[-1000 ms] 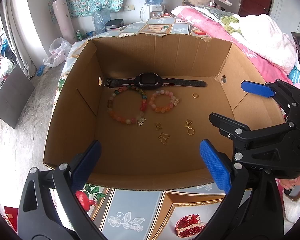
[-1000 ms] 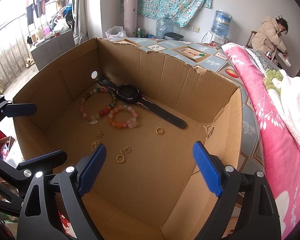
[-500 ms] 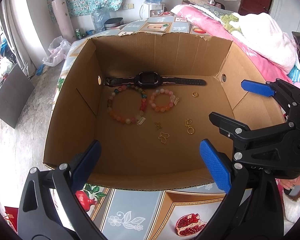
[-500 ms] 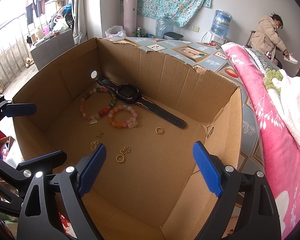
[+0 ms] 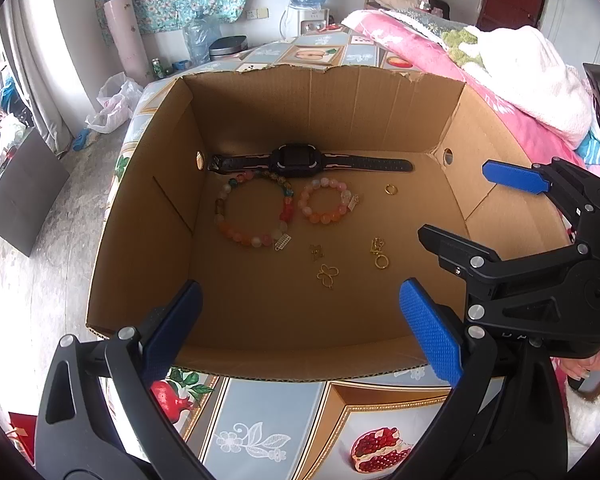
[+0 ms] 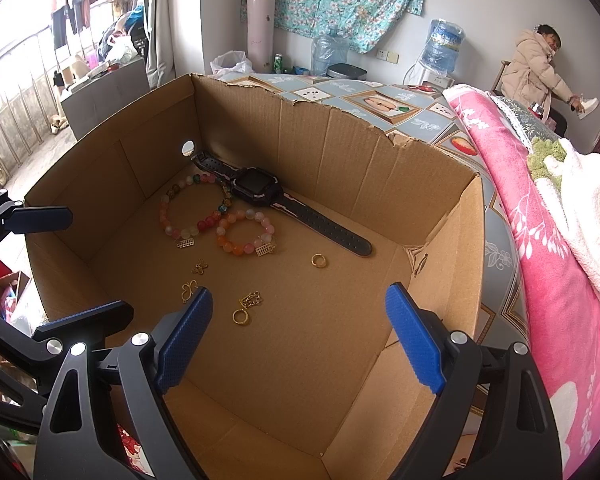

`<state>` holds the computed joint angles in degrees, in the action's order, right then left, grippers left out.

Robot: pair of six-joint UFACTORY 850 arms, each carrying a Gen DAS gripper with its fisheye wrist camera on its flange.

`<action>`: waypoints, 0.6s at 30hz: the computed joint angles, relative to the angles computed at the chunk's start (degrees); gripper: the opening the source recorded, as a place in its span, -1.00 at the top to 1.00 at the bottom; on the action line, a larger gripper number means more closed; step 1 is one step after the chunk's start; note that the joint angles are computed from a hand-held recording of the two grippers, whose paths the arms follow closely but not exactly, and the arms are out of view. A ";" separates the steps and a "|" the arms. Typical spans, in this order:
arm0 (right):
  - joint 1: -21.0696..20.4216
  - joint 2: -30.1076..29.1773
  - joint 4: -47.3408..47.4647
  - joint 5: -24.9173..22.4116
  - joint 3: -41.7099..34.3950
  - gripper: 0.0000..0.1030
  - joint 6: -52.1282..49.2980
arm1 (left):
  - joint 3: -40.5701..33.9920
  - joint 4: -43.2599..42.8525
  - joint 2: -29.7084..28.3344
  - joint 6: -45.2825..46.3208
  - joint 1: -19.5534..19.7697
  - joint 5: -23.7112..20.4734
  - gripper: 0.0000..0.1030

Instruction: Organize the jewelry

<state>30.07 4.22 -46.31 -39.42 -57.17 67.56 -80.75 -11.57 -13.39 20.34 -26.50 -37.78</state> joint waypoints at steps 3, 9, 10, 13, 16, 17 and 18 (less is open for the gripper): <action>0.02 0.04 -0.06 -0.02 0.06 -0.67 0.13 | -0.83 0.52 -0.51 -0.11 -0.04 -1.45 -0.85; -0.13 0.06 -0.04 0.20 0.20 -0.67 -0.03 | -0.74 0.22 -0.41 0.40 0.04 -1.29 -0.85; -0.14 0.10 -0.03 0.24 0.25 -0.67 -0.12 | -0.59 0.08 -0.29 0.55 0.06 -1.05 -0.85; -0.25 0.06 0.02 0.30 0.24 -0.67 -0.18 | -0.37 -0.21 -0.14 0.81 0.08 -0.62 -0.85; -0.30 0.05 0.01 0.29 0.22 -0.67 -0.26 | -0.48 -0.39 -0.21 1.33 0.13 -0.77 -0.85; -0.39 -0.02 0.18 0.28 0.08 -0.67 -0.52 | -0.48 -0.30 -0.23 1.25 0.13 -0.88 -0.85; -0.43 -0.05 0.24 0.27 0.02 -0.67 -0.62 | -0.49 -0.40 -0.24 1.42 0.17 -0.89 -0.85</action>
<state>29.64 4.18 -46.06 -39.14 -57.15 66.95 -81.24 -11.97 -13.63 21.76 -26.33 -38.67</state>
